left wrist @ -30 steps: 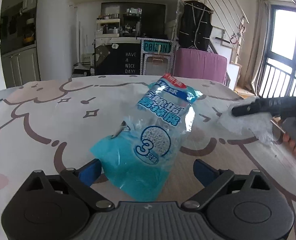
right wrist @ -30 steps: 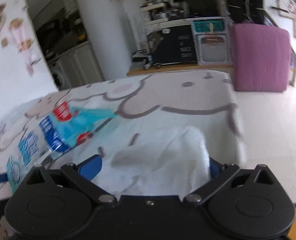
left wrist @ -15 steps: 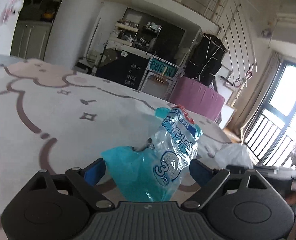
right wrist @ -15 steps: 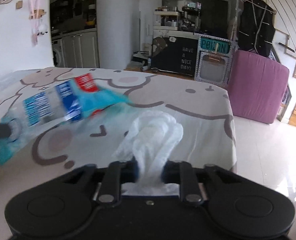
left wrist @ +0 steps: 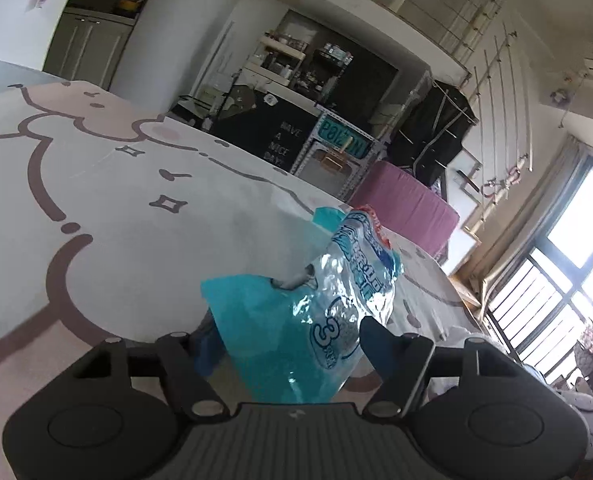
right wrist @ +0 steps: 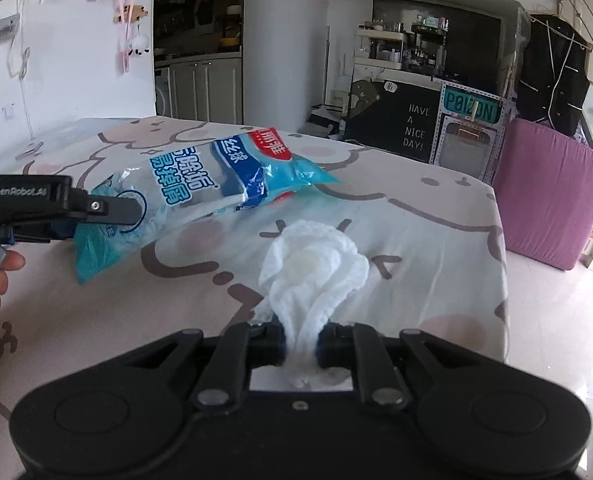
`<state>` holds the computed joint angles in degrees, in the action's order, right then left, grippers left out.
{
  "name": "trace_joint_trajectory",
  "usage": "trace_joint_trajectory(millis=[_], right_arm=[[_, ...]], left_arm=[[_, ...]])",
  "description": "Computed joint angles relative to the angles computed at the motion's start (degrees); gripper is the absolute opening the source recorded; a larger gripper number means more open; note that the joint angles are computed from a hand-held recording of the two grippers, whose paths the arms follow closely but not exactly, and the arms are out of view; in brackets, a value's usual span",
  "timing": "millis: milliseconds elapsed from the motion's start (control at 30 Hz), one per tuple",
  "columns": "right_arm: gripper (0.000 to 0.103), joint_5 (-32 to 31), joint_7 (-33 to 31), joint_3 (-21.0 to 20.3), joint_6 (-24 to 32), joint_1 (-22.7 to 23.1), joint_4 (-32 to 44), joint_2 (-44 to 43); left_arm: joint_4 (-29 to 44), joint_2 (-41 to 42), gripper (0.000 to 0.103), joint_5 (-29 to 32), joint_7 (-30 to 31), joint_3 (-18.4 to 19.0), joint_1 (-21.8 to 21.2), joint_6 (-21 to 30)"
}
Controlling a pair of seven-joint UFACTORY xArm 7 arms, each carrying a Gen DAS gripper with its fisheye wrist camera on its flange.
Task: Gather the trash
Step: 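Grasp the blue plastic bag with the left gripper while the right gripper grasps the white tissue, then lift and carry the blue bag and white tissue with both grippers over the wastebasket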
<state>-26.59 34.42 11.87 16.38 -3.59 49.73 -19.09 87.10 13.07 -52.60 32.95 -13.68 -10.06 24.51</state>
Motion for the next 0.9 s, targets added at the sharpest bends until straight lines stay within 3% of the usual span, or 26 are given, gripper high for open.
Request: trace_joint_trajectory(millis=[67, 233, 433, 533, 633, 733, 900], right_arm=[[0.013, 0.7, -0.4, -0.5, -0.2, 0.4, -0.3, -0.2], [0.013, 1.8, -1.3, -1.1, -0.8, 0.6, -0.4, -0.1], [0.012, 3.3, -1.5, -1.2, -2.0, 0.3, -1.4, -0.8], [0.012, 6.2, -2.6, -2.2, -2.6, 1.9, -3.3, -2.5], [0.012, 10.3, -5.0, -3.5, -2.9, 4.3, -5.6, -4.9], [0.012, 13.4, -5.8, -3.6, -3.0, 5.2, -8.2, -8.0], [0.012, 17.7, -7.9, -4.2, -2.3, 7.2, -13.2, -15.0]], left_arm=[[-0.2, 0.0, 0.05, 0.6, -1.5, 0.0, -0.5, -0.4], [-2.7, -1.6, 0.03, -3.2, -0.8, -0.9, -0.6, -4.6], [-7.5, -5.7, 0.025, -12.5, 6.5, -1.9, -2.6, -10.9], [-10.5, -8.3, 0.023, -12.4, 5.9, -0.9, -4.8, -12.9], [-14.0, -11.1, 0.023, -8.2, 2.5, 0.0, -7.4, -15.4], [-18.3, -14.1, 0.023, 0.3, -4.2, 0.9, -9.8, -19.2], [-26.3, -20.3, 0.023, 25.0, -25.1, -0.6, -8.0, -21.4]])
